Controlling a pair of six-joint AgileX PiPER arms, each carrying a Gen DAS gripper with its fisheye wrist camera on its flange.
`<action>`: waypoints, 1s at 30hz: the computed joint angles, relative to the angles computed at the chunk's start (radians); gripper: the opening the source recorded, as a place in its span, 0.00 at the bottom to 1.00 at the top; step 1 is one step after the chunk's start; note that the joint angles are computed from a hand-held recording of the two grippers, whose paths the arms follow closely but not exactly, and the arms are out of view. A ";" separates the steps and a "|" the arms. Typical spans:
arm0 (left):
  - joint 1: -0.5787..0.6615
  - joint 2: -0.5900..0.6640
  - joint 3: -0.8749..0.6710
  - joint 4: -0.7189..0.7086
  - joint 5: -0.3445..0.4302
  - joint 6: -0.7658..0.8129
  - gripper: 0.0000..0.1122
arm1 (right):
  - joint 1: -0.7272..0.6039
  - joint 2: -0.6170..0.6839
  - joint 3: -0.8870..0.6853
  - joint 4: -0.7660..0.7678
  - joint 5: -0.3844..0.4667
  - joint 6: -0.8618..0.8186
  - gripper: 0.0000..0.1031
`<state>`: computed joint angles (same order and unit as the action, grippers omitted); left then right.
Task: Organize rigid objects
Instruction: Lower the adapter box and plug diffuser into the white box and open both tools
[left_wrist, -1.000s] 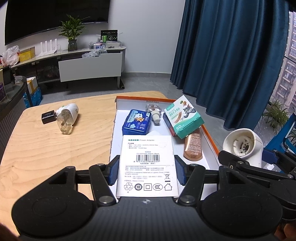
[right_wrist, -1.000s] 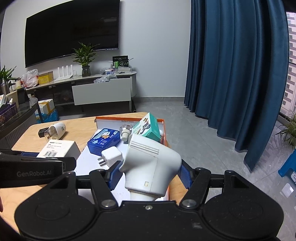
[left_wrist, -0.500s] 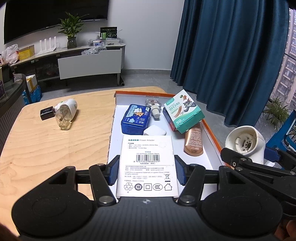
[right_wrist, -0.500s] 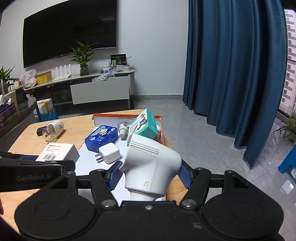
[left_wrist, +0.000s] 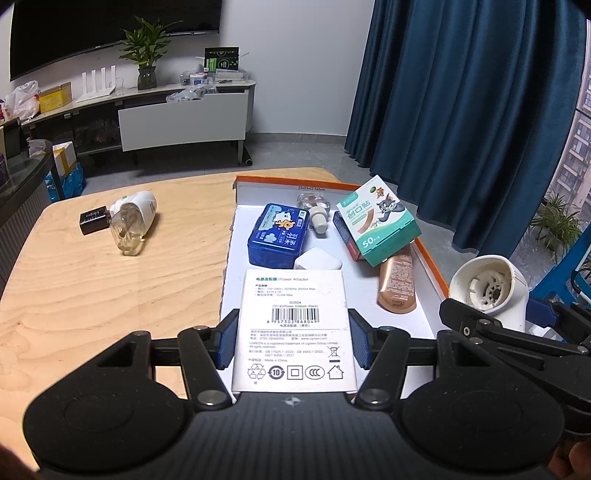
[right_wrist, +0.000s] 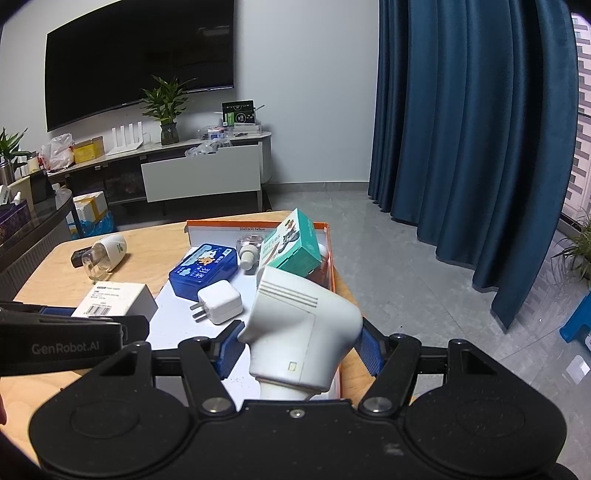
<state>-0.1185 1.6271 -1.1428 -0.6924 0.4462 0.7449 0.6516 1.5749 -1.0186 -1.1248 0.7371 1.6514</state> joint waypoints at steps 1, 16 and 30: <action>0.000 0.004 -0.003 0.001 0.001 -0.001 0.53 | -0.001 0.004 -0.003 0.001 -0.002 -0.002 0.75; -0.002 0.050 -0.048 0.019 0.013 -0.023 0.53 | -0.047 0.056 -0.045 0.041 -0.046 -0.067 0.75; -0.001 0.096 -0.092 0.031 0.038 -0.035 0.53 | -0.095 0.083 -0.063 0.084 -0.094 -0.133 0.75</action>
